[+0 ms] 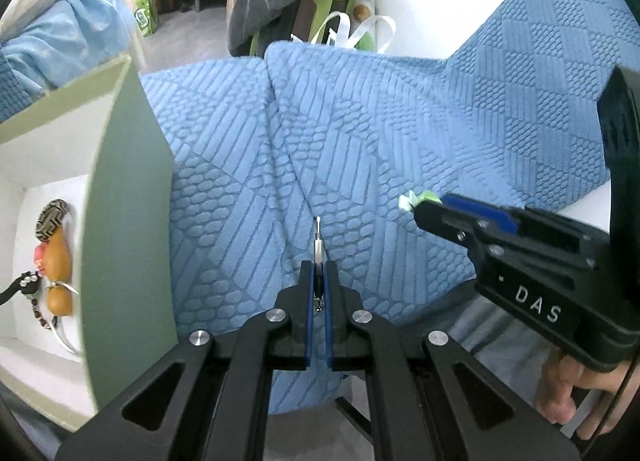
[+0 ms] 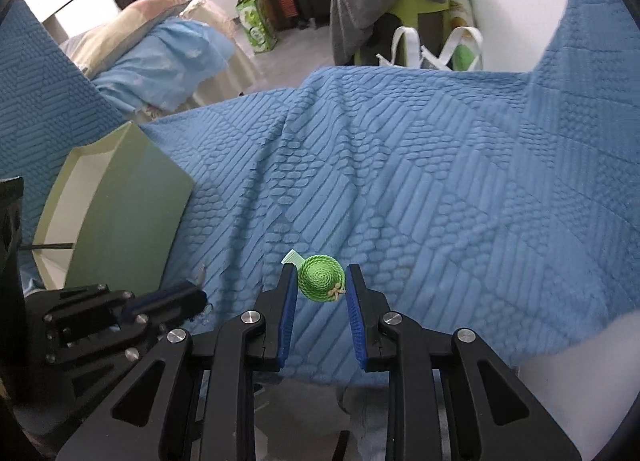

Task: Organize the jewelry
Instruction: 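Carry the green charm and silver pin into the green box and open both grippers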

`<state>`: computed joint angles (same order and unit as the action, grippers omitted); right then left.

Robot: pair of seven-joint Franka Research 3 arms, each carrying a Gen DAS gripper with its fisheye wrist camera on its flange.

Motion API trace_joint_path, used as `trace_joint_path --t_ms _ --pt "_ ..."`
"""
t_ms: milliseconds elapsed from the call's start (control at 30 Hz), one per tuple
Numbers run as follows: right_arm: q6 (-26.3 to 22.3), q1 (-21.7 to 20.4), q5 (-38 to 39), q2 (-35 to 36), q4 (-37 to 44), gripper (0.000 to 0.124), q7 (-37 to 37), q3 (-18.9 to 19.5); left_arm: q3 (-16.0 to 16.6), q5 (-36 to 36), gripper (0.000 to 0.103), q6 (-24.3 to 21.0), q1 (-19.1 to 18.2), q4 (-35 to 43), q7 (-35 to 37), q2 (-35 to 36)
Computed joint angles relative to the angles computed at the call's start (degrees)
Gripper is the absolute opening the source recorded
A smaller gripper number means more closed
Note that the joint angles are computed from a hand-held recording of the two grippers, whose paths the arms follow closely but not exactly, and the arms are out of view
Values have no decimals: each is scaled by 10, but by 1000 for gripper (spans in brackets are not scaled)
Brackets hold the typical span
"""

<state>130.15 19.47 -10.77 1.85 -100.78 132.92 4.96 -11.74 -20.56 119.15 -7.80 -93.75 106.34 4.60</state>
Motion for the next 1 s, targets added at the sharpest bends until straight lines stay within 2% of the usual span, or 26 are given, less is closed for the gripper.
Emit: trace_joint_path --t_ms 233,600,833,1000 --pt "-12 4 -51 -25 21 22 45 10 9 -19 4 -7 10 34 9 -17" --pt "-41 37 -134 14 157 22 70 19 28 -26 4 -7 36 121 -1 -18" --pt "-58 73 -175 60 271 22 76 9 40 -39 4 -7 61 167 7 -16" --pt "-98 118 -201 135 403 22 48 -7 46 -47 4 -13 83 203 11 -1"
